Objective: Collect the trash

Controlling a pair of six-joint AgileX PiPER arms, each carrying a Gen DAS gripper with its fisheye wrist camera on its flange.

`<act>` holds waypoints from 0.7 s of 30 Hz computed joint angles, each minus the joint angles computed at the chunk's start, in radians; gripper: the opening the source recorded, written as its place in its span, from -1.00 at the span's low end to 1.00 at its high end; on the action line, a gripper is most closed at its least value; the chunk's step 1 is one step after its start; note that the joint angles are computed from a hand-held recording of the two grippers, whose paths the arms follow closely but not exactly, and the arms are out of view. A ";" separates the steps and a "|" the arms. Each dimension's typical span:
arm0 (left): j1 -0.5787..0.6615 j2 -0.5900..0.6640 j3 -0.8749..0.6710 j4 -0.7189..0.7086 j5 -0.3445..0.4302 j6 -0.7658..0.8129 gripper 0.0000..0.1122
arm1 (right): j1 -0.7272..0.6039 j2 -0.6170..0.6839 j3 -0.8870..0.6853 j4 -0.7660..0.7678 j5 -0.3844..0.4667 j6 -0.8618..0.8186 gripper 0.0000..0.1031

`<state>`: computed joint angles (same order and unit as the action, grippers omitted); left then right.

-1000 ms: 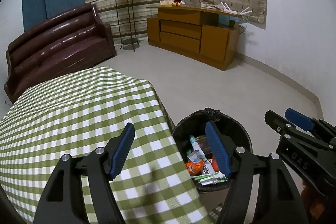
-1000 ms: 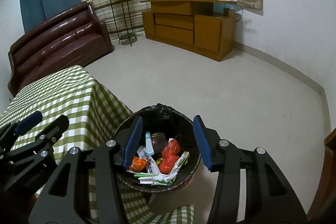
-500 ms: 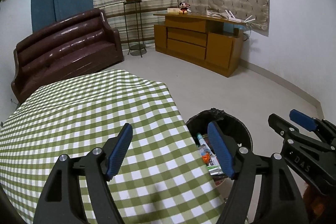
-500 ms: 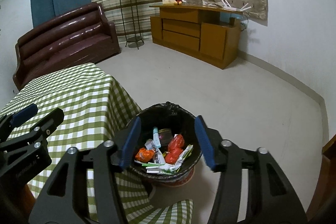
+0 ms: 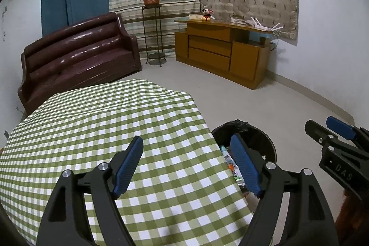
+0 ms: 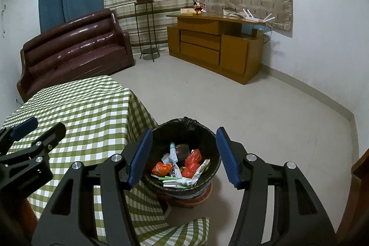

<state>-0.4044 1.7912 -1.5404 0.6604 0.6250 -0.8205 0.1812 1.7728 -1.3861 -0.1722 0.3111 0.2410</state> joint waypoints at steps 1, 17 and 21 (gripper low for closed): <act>-0.001 -0.009 0.009 0.007 0.000 -0.008 0.35 | -0.001 -0.001 0.000 0.004 0.001 -0.005 0.09; -0.006 -0.094 0.098 0.060 -0.010 -0.091 0.36 | 0.022 -0.085 0.085 -0.047 -0.039 0.036 0.09; -0.005 -0.096 0.101 0.061 -0.012 -0.091 0.36 | 0.025 -0.087 0.087 -0.058 -0.039 0.048 0.09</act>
